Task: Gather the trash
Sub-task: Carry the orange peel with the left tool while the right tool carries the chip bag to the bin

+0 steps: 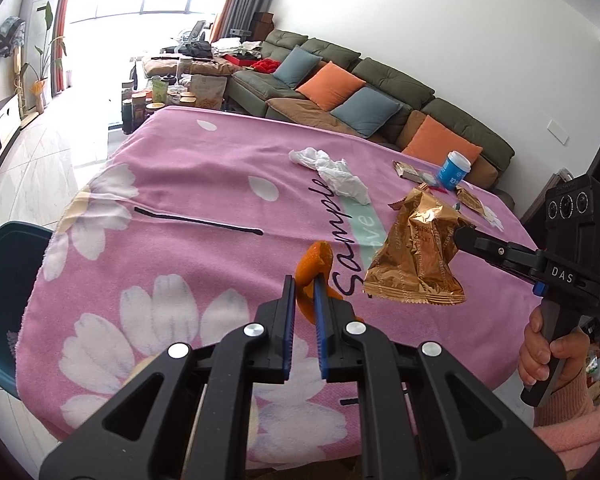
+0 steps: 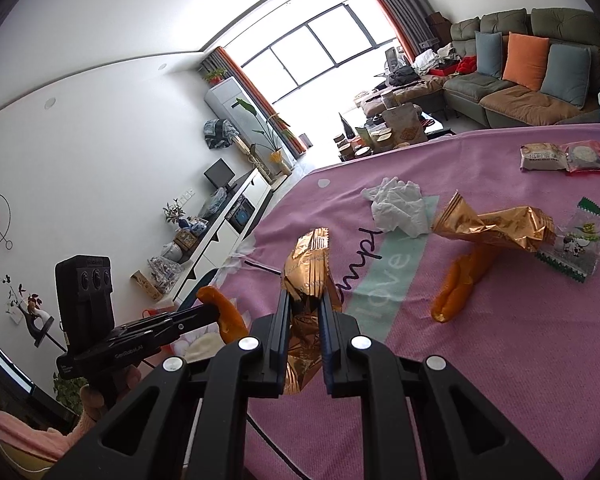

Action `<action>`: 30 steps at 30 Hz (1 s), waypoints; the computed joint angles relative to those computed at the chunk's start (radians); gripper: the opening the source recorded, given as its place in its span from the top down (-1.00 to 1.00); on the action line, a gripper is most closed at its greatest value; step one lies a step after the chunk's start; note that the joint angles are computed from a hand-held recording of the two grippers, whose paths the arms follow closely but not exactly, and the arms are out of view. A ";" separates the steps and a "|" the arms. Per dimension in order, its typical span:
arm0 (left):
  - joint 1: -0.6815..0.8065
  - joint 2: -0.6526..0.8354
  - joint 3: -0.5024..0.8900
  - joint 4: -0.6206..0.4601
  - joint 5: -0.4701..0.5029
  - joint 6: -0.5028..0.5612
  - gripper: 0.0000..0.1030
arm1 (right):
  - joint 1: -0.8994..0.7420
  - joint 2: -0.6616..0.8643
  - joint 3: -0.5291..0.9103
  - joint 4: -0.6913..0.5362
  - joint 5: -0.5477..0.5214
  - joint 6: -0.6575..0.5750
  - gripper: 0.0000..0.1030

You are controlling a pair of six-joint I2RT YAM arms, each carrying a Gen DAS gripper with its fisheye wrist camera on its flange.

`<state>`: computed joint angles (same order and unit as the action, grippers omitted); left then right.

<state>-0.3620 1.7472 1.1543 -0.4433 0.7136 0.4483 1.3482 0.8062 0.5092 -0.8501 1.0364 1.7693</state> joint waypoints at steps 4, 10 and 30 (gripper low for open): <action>0.041 0.006 0.008 -0.011 0.007 0.009 0.81 | -0.078 -0.028 -0.031 0.164 -0.050 -0.181 0.76; 0.091 0.020 0.021 -0.018 0.005 0.014 0.81 | -0.192 -0.018 -0.060 0.379 -0.150 -0.386 0.76; 0.222 0.070 0.088 -0.014 -0.001 0.001 0.81 | -0.436 0.167 -0.033 0.780 -0.451 -0.701 0.76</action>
